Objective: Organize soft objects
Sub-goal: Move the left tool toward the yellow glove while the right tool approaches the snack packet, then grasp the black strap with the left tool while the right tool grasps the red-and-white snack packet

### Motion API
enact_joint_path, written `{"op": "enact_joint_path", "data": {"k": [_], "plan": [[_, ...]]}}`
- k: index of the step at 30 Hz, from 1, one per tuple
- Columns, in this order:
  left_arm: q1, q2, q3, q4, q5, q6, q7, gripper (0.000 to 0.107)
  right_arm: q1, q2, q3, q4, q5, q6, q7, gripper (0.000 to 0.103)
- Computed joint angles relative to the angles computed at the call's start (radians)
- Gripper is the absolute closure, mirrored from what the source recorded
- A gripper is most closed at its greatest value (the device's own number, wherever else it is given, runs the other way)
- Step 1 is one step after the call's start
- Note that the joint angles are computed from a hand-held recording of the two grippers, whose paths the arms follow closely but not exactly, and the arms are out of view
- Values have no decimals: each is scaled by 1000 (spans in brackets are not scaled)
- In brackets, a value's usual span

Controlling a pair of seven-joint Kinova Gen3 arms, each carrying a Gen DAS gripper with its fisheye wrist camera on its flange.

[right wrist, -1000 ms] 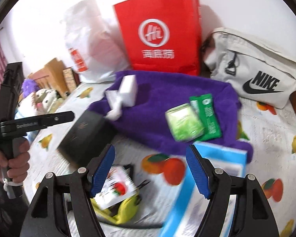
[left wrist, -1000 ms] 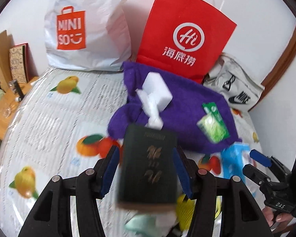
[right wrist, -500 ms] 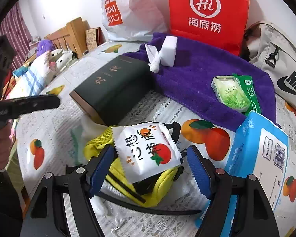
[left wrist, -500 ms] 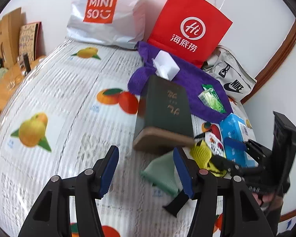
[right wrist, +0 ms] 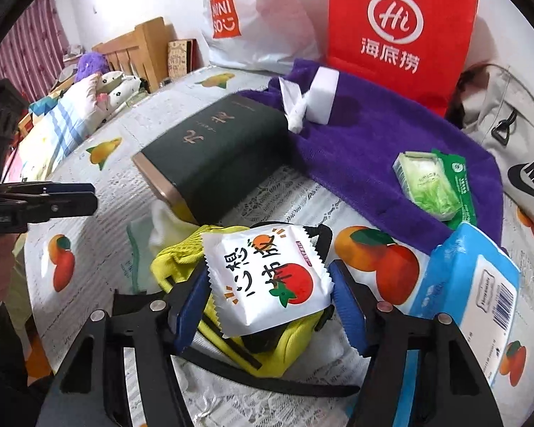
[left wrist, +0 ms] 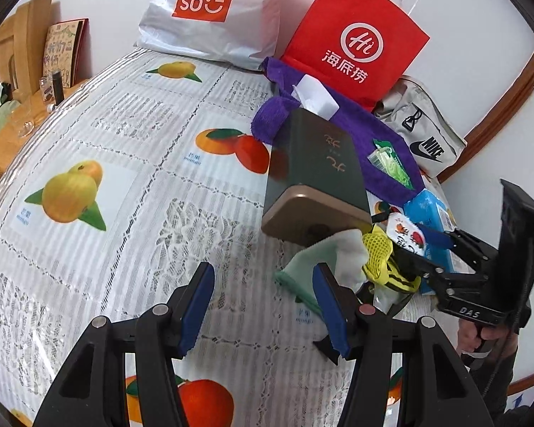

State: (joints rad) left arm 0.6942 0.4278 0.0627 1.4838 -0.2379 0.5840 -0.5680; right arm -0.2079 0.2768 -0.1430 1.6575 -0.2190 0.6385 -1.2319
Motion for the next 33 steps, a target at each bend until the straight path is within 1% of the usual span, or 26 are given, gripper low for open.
{"op": "enact_joint_path", "data": {"k": [4, 8, 10, 13, 20, 23, 24, 27, 30, 33], "plan": [[7, 2, 6, -4, -2, 4, -5, 52, 39, -43, -15, 48, -67, -28, 29, 40], [26, 8, 8, -16, -11, 22, -9, 52, 40, -79, -8, 99, -91, -51, 29, 45], [35, 10, 7, -18, -16, 26, -6, 52, 43, -99, -8, 127, -111, -66, 38, 45], [38, 14, 14, -18, -15, 22, -14, 52, 60, -140, -9, 186, -171, -93, 66, 45], [74, 31, 11, -32, -33, 19, -23, 52, 48, -253, 27, 315, -236, -154, 75, 45], [105, 48, -1, -57, -61, 41, -21, 52, 45, -291, 54, 365, -290, -166, 105, 45], [113, 53, -3, -62, -69, 46, -21, 52, 42, -299, 63, 378, -296, -168, 104, 45], [132, 61, -2, -74, -89, 53, -31, 53, 33, -316, 77, 407, -269, -175, 63, 45], [149, 72, 5, -86, -109, 44, -63, 53, 28, -327, 101, 436, -298, -168, 89, 45], [157, 99, 8, -123, -108, 73, -97, 53, 29, -338, 120, 464, -330, -171, 113, 45]]}}
